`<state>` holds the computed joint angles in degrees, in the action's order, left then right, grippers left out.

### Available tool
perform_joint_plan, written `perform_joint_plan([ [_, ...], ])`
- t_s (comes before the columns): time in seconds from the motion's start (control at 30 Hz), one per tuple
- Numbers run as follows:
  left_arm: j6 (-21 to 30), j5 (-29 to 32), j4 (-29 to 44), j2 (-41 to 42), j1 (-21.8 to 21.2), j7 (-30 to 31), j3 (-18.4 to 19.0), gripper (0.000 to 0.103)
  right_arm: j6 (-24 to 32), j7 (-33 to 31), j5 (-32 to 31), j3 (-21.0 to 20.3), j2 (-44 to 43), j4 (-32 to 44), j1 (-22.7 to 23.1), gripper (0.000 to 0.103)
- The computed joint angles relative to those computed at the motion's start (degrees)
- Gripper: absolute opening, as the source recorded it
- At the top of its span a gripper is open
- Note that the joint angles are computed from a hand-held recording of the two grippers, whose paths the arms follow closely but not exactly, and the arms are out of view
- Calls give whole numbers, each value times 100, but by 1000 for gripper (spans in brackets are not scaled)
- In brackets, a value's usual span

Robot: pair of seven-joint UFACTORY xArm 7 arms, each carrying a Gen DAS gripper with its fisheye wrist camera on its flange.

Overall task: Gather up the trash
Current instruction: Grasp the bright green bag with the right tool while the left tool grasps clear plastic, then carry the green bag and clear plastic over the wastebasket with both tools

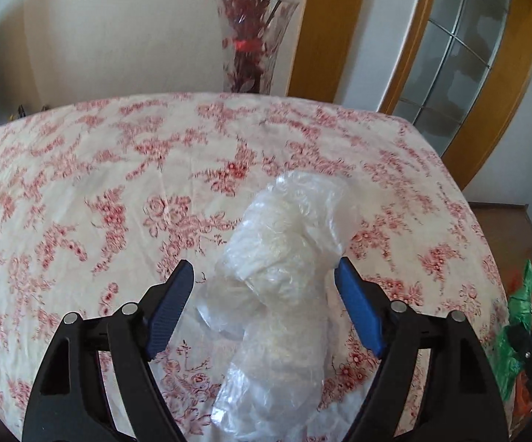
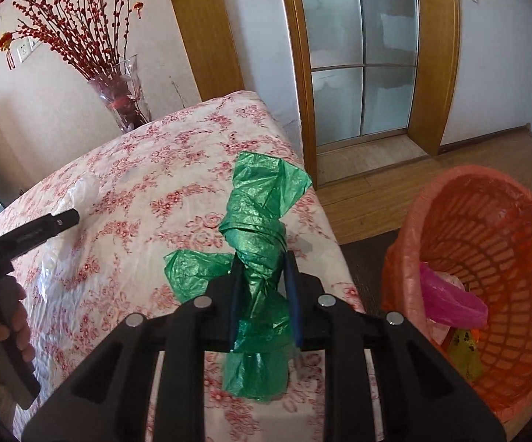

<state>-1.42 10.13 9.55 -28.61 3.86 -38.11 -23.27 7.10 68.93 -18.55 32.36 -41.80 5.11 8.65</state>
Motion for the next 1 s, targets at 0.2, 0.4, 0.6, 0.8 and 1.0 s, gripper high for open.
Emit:
perform_joint_plan([
  [0.2,-120,-67,-55,19,-155,17,70,47,8,-39,94,-184,-175,-148,176,22],
  [0.4,118,-247,-380,-769,-798,68,418,37,554,-18,217,-416,-882,-326,720,22],
  [0.6,759,-340,-609,-1929,-1577,-121,525,35,1849,-51,317,-732,-2391,-626,1616,22],
  [0.8,1145,-423,-650,-2648,-2548,-493,421,35,3767,-104,312,-775,-4342,-883,2613,22],
  [1.0,1019,-358,-373,-2473,-2998,-974,9,35,5686,-231,240,-538,-5993,-957,3531,22],
])
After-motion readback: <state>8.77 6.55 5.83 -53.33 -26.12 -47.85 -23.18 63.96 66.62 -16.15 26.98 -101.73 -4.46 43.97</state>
